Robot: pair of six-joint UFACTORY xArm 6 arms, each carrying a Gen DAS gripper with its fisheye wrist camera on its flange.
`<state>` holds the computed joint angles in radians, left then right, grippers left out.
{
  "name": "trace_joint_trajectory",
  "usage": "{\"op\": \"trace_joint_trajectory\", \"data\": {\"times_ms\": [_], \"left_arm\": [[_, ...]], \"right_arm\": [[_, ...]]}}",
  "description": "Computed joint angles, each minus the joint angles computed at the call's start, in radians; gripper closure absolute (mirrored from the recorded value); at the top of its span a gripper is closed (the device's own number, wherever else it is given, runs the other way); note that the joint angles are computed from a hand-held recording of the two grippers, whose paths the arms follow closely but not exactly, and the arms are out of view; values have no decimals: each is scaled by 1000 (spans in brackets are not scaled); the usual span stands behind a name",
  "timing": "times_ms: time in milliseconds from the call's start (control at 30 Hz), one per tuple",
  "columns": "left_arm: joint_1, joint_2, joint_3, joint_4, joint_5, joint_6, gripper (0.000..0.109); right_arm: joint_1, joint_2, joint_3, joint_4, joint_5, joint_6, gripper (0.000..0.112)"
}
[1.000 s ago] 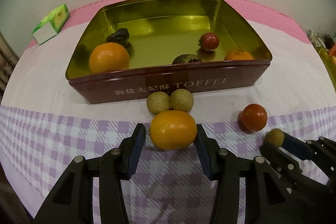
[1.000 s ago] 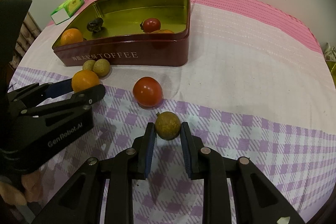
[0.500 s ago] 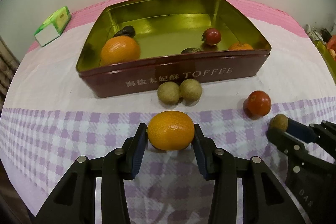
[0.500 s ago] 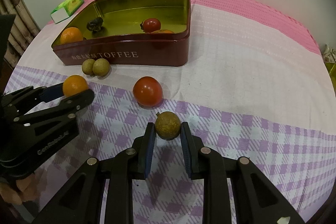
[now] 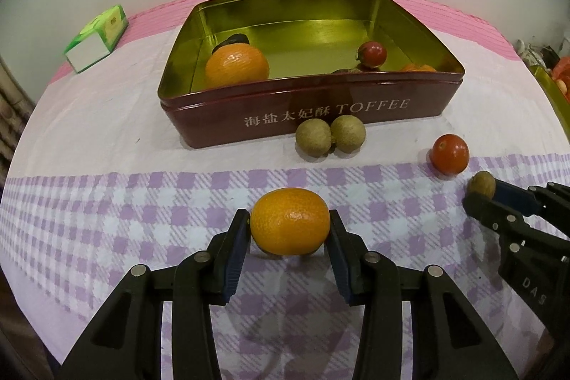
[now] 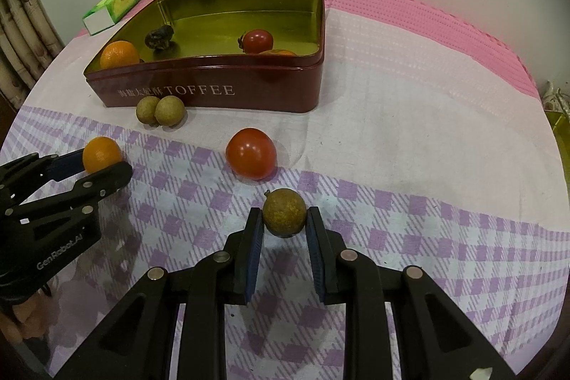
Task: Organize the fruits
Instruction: 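Lift and carry the orange with the left tool while the right tool carries the small fruit toward the tin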
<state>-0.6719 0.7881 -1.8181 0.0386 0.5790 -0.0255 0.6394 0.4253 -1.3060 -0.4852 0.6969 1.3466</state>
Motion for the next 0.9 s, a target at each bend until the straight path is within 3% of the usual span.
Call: {"op": "trace_joint_trajectory", "data": {"times_ms": [300, 900], "left_arm": [[17, -28, 51, -29, -29, 65, 65], [19, -30, 48, -41, -16, 59, 65]], "right_arm": [[3, 5, -9, 0, 13, 0, 89], [3, -11, 15, 12, -16, 26, 90]]}}
